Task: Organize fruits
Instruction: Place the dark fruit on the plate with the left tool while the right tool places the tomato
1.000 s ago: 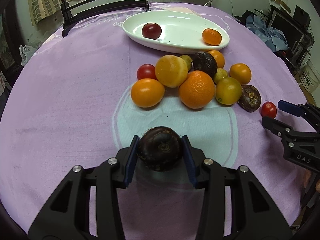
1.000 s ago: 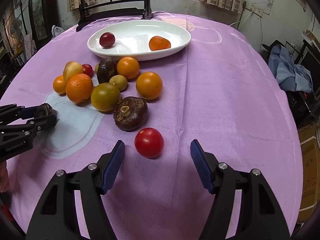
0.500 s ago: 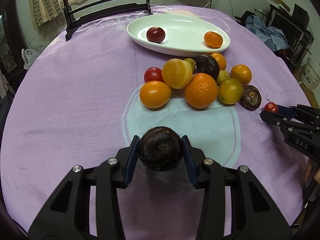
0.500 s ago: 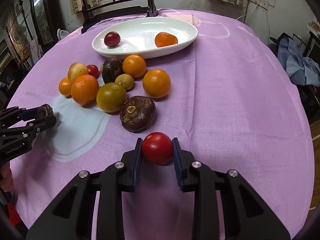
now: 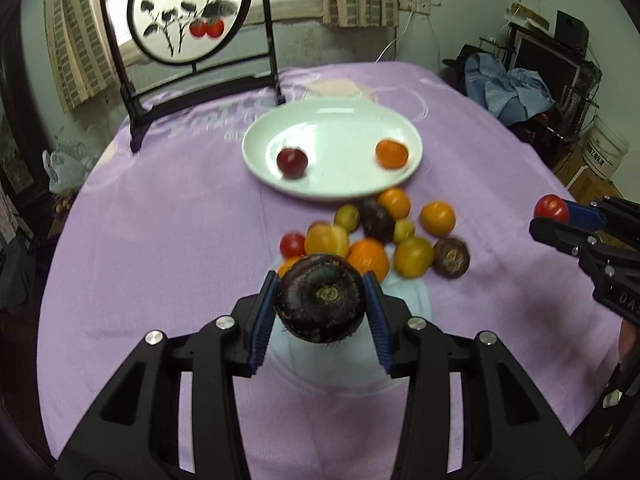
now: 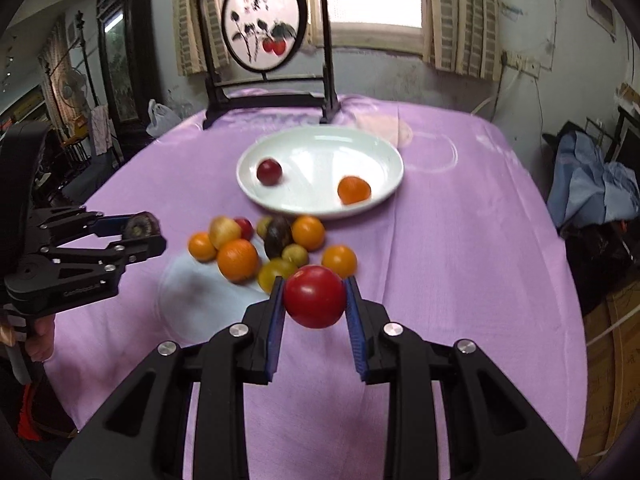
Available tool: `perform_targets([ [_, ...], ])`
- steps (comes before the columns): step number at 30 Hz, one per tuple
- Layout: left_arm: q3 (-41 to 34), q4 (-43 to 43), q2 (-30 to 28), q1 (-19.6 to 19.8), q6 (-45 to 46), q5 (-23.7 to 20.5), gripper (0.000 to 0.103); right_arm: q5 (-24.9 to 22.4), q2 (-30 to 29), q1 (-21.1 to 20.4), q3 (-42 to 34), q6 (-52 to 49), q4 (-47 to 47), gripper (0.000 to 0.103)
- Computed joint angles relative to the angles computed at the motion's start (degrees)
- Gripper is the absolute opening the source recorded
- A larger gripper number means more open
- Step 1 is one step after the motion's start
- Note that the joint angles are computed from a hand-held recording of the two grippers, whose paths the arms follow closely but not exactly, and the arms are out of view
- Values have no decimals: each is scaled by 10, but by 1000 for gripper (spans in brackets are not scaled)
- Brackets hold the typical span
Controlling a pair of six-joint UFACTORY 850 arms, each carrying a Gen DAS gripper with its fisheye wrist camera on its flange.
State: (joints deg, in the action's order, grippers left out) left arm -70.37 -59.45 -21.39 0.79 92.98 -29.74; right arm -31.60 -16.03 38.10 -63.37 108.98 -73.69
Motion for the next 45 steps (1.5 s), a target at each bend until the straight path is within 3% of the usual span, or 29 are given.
perform_targets([
  [6, -46, 1, -14, -27, -21, 2, 43, 12, -16, -26, -40, -24, -11, 30],
  [11, -126, 58, -77, -54, -116, 10, 43, 71, -60, -69, -81, -51, -1, 30],
  [16, -214, 165, -156, -81, -244, 16, 43, 112, -128, -107, -144, -184, 119, 29],
  [20, -280, 230, -211, -97, -321, 10, 43, 117, -174, -126, -191, -295, 219, 29],
  [25, -326, 269, -250, -106, -365, -1, 43, 116, -217, -143, -234, -401, 319, 30],
  [30, -357, 285, -274, -112, -390, -3, 45, 115, -238, -148, -257, -449, 349, 32],
  [31, -356, 269, -274, -111, -379, 2, 50, 115, -239, -146, -259, -442, 340, 35],
  [32, -355, 265, -272, -112, -380, 7, 70, 113, -238, -145, -260, -423, 323, 43],
  [33, -350, 257, -268, -112, -379, 16, 80, 109, -236, -142, -257, -396, 297, 52],
  [36, -341, 219, -256, -106, -347, 10, 80, 87, -230, -132, -252, -347, 235, 55],
  [45, -253, 143, -187, -79, -249, 21, 85, 96, -150, -110, -157, -231, 135, 55],
])
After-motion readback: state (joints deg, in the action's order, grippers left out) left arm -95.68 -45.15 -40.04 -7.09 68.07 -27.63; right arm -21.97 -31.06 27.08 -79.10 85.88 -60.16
